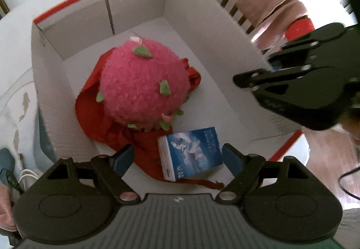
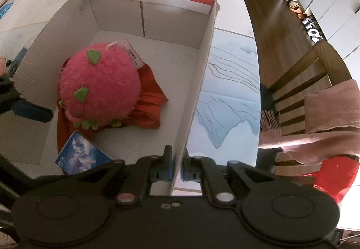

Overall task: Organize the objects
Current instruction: 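Lower the blue card box into the cardboard box and open the left gripper, then return the left gripper to the pile and grasp the black gloves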

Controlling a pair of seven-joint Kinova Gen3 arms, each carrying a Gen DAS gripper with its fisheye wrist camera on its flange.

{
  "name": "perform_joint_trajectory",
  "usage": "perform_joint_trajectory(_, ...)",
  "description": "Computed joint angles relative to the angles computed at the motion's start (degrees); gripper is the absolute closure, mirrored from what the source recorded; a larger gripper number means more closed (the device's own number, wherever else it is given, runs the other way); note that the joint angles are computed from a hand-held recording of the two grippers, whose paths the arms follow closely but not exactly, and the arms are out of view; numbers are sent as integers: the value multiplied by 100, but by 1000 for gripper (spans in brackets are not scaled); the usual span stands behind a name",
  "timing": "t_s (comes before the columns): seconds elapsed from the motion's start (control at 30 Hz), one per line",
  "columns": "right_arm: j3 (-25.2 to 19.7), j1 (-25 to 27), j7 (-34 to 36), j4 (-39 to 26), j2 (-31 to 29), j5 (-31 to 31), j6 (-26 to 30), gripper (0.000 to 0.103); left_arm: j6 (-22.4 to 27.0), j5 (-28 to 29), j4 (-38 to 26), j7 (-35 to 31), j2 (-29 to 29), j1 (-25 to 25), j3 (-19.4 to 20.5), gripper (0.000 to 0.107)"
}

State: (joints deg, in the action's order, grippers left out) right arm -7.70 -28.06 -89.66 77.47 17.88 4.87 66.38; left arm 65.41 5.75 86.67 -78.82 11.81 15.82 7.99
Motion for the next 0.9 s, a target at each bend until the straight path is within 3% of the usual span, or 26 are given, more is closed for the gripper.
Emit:
perform_joint_trajectory(0.4, 2, -60, -73, 32, -18, 90, -25, 98, 22, -283, 25, 369, -839, -16, -17, 23)
perform_joint_trajectory(0.9, 9, -77, -123, -34, 13, 105, 50, 98, -52, -350, 774, 697, -2061, -562, -97, 23)
